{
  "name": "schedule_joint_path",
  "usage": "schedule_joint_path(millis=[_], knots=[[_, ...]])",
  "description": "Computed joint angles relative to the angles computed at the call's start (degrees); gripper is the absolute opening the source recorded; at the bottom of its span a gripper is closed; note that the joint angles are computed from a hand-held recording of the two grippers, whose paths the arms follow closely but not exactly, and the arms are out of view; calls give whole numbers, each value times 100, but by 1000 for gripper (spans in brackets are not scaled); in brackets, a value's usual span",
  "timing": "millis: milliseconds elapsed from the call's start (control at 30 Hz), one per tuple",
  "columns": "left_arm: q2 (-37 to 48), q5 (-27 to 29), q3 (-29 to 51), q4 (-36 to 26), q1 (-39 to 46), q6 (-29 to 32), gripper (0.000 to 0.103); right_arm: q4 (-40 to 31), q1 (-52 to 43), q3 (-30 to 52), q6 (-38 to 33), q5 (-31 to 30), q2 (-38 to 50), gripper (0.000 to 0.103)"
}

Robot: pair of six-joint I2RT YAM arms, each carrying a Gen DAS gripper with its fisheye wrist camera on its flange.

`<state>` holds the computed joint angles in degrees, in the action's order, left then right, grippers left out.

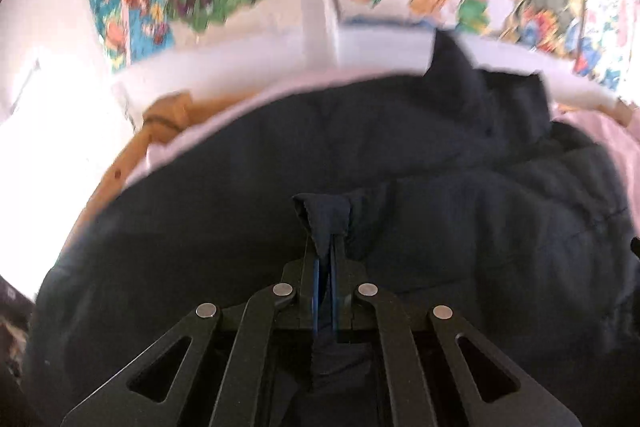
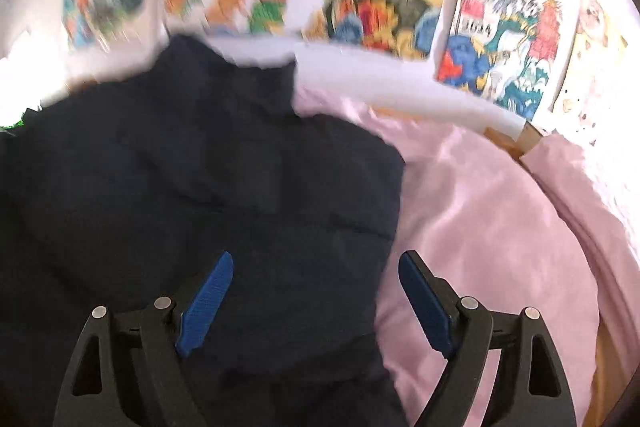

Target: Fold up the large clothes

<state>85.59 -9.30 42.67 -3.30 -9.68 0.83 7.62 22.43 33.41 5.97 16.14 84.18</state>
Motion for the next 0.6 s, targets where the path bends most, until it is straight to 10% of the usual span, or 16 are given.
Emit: schedule_joint_path(millis=[233,467,600], knots=[[274,240,-292,517,296,78,11,496,-404,236,22,-412,1390,93],[-1152,41,-1106,372,118,-282,73,737,-522,-280,88,-633,667,96],[-3070,368,-1843,-506,424,-600,82,346,-297,-678,6,-741,-475,102]])
